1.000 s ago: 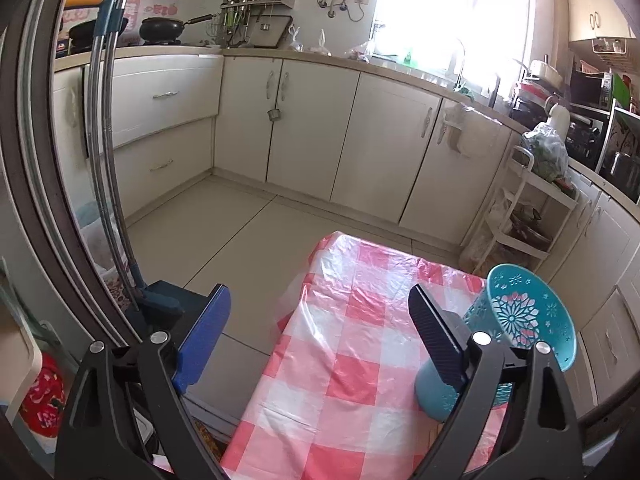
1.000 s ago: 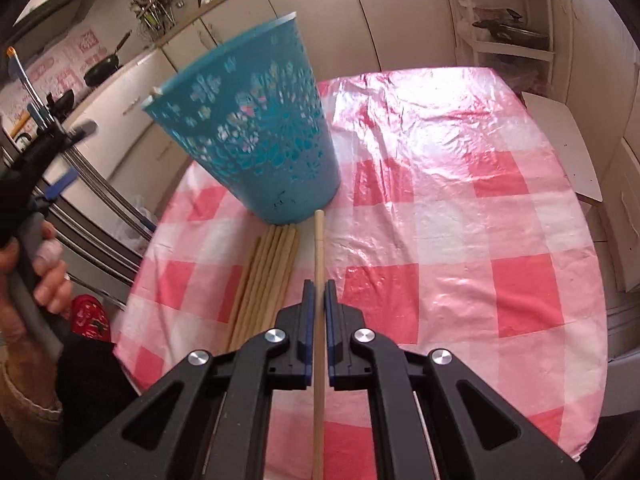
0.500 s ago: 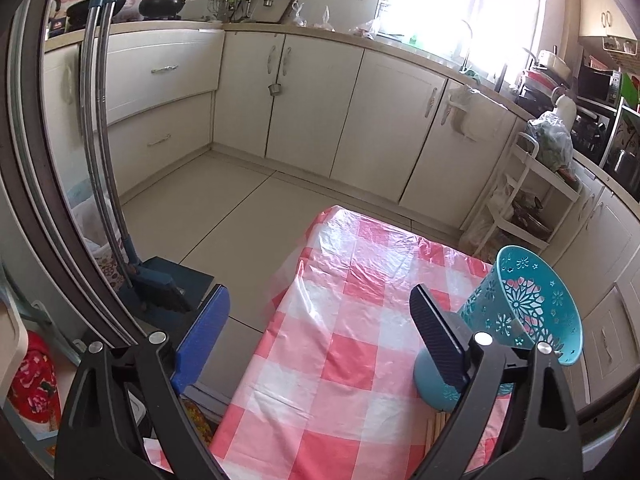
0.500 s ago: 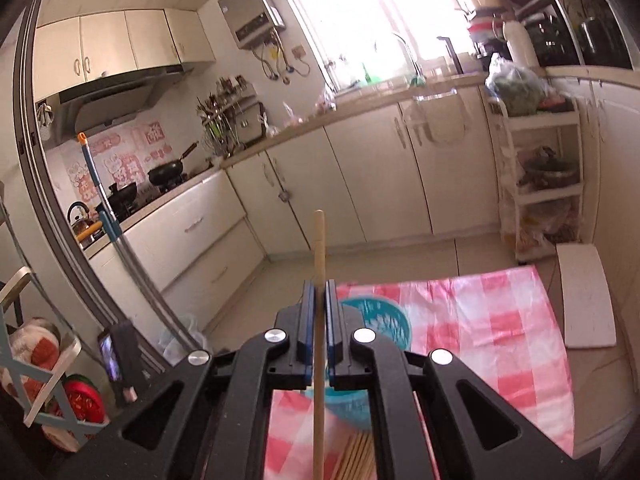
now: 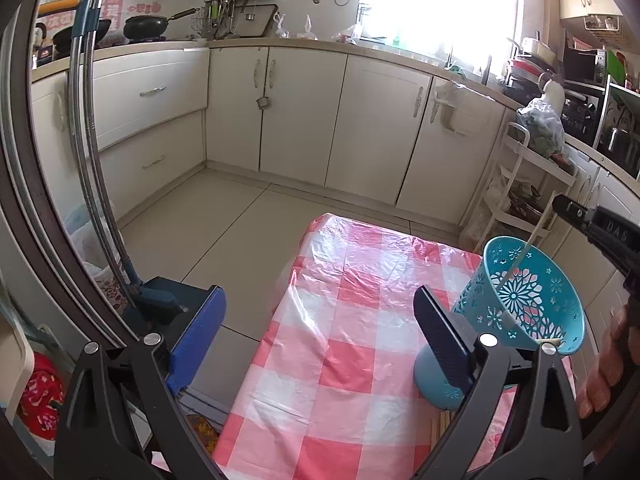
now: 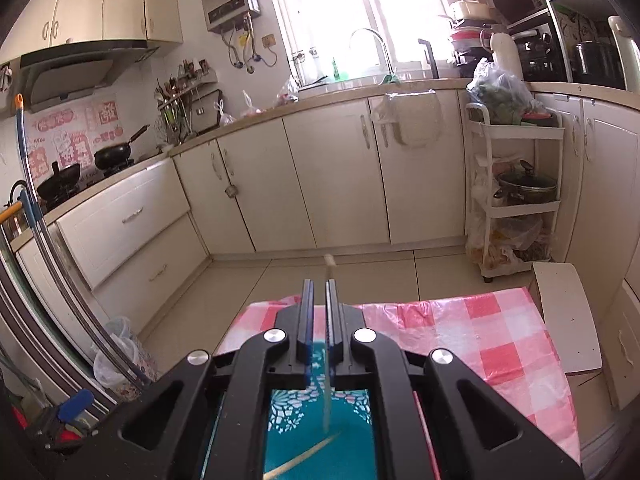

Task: Organize utensils
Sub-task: 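Lift the chopstick with the right tool over the basket and release it, then bring both tools back down to the chopstick bundle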

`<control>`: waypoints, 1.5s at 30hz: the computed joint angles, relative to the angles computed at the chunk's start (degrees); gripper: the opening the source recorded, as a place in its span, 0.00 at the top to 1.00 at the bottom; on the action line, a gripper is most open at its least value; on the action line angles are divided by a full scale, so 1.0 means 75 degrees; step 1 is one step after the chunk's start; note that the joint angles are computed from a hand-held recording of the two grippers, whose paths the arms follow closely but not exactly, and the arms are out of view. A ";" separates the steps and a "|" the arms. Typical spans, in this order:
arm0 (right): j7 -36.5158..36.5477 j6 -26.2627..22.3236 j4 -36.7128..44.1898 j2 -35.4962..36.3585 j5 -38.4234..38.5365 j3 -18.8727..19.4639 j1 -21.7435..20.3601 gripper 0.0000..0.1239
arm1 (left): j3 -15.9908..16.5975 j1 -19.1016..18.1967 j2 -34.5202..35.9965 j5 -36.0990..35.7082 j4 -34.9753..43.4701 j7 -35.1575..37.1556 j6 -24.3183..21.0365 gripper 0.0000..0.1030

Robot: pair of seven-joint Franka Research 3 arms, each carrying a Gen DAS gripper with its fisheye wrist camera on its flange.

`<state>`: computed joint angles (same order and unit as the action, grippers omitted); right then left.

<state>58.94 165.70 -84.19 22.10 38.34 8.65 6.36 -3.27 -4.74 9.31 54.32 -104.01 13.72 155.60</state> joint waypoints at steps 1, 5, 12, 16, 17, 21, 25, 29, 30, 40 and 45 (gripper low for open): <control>-0.0060 -0.0129 -0.0112 -0.0078 0.0003 0.0016 -0.0039 0.94 | -0.0004 0.0005 0.0001 -0.0026 -0.0005 0.0030 -0.0002 0.11; -0.0579 -0.0406 -0.0620 -0.0552 0.0355 0.0096 -0.0240 0.89 | -0.0021 0.0017 0.0038 -0.0207 -0.0001 0.0208 -0.0113 0.11; -0.3077 -0.0166 -0.2783 -0.2607 0.3476 0.0174 -0.0640 0.75 | -0.0014 0.0053 0.0052 -0.0618 -0.0064 0.0339 -0.0280 0.10; -0.1930 -0.0741 -0.4225 -0.3234 0.1848 -0.0244 -0.0395 0.75 | -0.0025 0.0041 0.0054 -0.0659 -0.0074 0.0386 -0.0338 0.10; -0.1430 -0.0990 -0.4374 -0.3175 0.1215 -0.0320 -0.0342 0.77 | -0.0029 0.0030 0.0052 -0.0651 -0.0075 0.0398 -0.0362 0.10; -0.0056 -0.1845 -0.4265 -0.2492 -0.0350 -0.0662 0.0038 0.84 | -0.0042 -0.0030 0.0065 -0.0529 -0.0072 0.0473 -0.0501 0.09; 0.0326 -0.1999 -0.4003 -0.2094 -0.0632 -0.0783 0.0329 0.85 | -0.0051 -0.0009 0.0057 -0.0569 -0.0109 0.0578 -0.0545 0.08; 0.0761 -0.1991 -0.3845 -0.1867 -0.1119 -0.0824 0.0490 0.87 | -0.0050 0.0044 0.0046 -0.0743 -0.0145 0.0598 -0.0430 0.08; 0.0798 -0.2017 -0.3847 -0.1849 -0.1157 -0.0818 0.0501 0.89 | -0.0049 0.0041 0.0048 -0.0735 -0.0142 0.0609 -0.0420 0.08; 0.0565 -0.1949 -0.4133 -0.2029 -0.0827 -0.0865 0.0370 0.95 | -0.0065 -0.0018 0.0159 -0.0849 -0.0042 0.0875 -0.0571 0.08; 0.0562 -0.2032 -0.4117 -0.2044 -0.0576 -0.0916 0.0251 0.95 | -0.0341 0.0068 0.0280 -0.1898 -0.0084 0.2247 -0.0726 0.08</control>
<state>63.16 150.47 -115.07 6.77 34.02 1.78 8.24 -5.83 -4.23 11.41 40.08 -104.64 30.58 150.16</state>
